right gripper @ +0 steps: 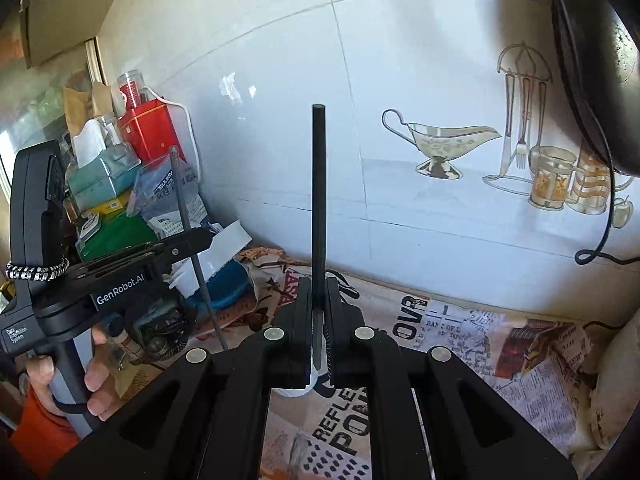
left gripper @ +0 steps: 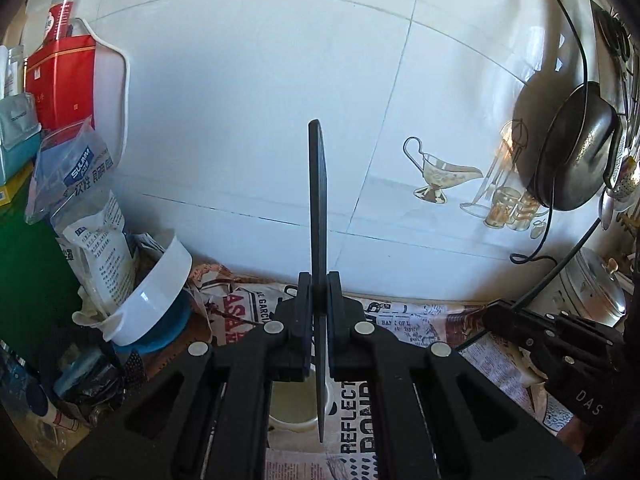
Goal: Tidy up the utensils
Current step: 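Lower the chopstick into the white cup and open the left tool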
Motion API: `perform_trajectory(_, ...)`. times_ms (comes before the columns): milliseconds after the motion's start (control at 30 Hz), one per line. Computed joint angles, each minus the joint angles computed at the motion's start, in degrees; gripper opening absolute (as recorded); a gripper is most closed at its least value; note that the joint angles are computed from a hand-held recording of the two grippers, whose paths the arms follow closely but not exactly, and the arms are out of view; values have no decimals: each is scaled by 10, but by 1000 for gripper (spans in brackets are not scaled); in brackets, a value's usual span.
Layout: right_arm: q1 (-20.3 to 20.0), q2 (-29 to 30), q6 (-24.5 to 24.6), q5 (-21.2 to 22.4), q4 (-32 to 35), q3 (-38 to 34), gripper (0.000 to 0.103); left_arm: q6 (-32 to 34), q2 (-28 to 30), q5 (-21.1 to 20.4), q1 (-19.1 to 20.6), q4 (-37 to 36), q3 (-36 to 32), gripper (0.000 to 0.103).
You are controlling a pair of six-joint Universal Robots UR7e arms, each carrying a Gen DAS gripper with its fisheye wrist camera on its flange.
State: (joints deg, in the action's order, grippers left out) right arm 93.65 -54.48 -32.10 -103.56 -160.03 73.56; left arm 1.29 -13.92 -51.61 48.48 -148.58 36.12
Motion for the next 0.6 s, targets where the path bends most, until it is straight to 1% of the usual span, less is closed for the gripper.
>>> perform_trajectory(200,5,52,25,-21,38,-49,5,22,46,-16,24,51,-84,4)
perform_trajectory(433,2,94,42,-45,82,-87,5,25,90,-23,46,102,-156,4)
perform_trajectory(600,-2,118,50,-61,116,-116,5,21,107,-20,57,125,-180,4)
